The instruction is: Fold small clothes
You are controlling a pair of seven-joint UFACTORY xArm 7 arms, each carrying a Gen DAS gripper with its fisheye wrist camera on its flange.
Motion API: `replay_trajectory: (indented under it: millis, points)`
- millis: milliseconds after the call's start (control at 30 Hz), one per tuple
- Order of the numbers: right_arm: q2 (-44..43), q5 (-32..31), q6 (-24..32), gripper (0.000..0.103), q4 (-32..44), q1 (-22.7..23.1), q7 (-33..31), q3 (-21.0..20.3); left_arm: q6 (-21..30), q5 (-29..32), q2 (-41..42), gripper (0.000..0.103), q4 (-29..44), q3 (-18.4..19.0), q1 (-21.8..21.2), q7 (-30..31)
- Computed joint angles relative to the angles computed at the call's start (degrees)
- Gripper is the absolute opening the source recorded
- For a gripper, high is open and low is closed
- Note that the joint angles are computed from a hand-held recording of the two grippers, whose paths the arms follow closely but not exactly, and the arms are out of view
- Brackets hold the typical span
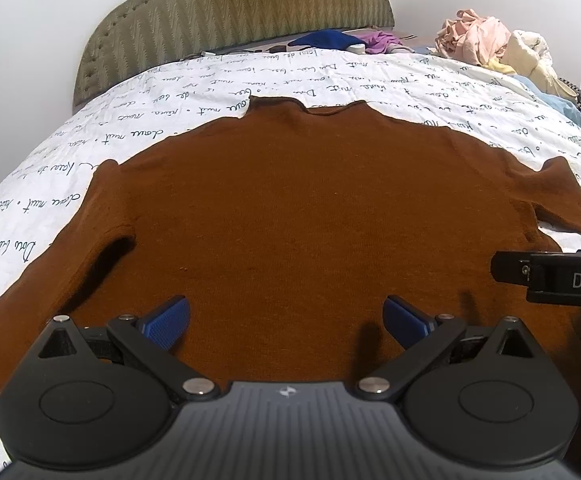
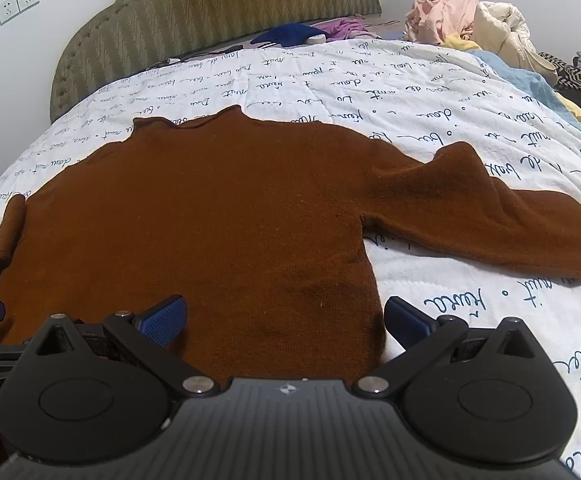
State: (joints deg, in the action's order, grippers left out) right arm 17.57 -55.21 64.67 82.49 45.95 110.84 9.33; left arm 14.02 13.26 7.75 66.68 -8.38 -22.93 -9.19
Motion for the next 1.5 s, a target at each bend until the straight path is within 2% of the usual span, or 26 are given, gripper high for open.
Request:
replay_trajectory:
  millis: [233,400,500,667,833,1033,1200,1267,1367,1433,1500]
  points:
    - [0.3,-0.2,0.0,0.103,0.4,0.2,0.0,-0.1,-1.8,-2.5,0.0,0.103,-0.7,-0.4,0.7,1.5]
    - [0.6,-0.5,0.0,0.103,0.7,0.5,0.2,-0.3,-2.0,-1.5,0.1,0.103,-0.7,0.3,0.3,0.1]
    - [0.6,-0.9,0.0,0.103,0.6,0.6,0.5,-0.3,-1.4,-4.1,0.2,0.103,-0.4,-0.7,1.1,2.3]
    - [0.5,-1.4,-0.8,0.103,0.1,0.5,1.3,-0.4,-1.6,-11.7,-0.1,0.103,-0.7,-3.1,2.5,9.7]
    - [0.3,-0.4,-0.8,0.103,0.1,0.3,0.6,-0.2,-1.7,-10.0,0.0,0.103,-0.6,-1.9,1.1,8.7]
    - [-0.3,-0.1,-1.1,0.103,-0.6,0.1,0.4,0.0,-1.1,-12.6,0.5,0.103,0.3,-2.2,1.4,9.7]
    - [-2.7,-2.4,-2.3,0.103,-3.2,0.1,1.5,0.5,-0.4,-8.8,1.0,0.103,1.2,-1.0,0.1,5.9]
    - [-4.5,-4.4,-0.3,0.103,-5.0,0.5,1.7,1.1,-0.4,-6.5,1.2,0.103,1.3,-0.3,-0.6,4.1]
    - [-7.7,-7.4,6.5,0.103,-8.2,1.0,1.1,2.7,0.0,-4.8,1.7,0.103,1.7,-0.2,-0.8,2.9]
    - [-10.9,-6.4,11.0,0.103,-11.3,0.4,-1.4,4.3,0.4,-5.6,2.1,0.103,2.0,-0.8,-0.5,3.5]
    - [-13.4,-2.7,16.8,0.103,-13.2,-0.8,-5.0,5.9,0.7,-6.4,2.6,0.103,2.5,-1.2,-0.3,4.1]
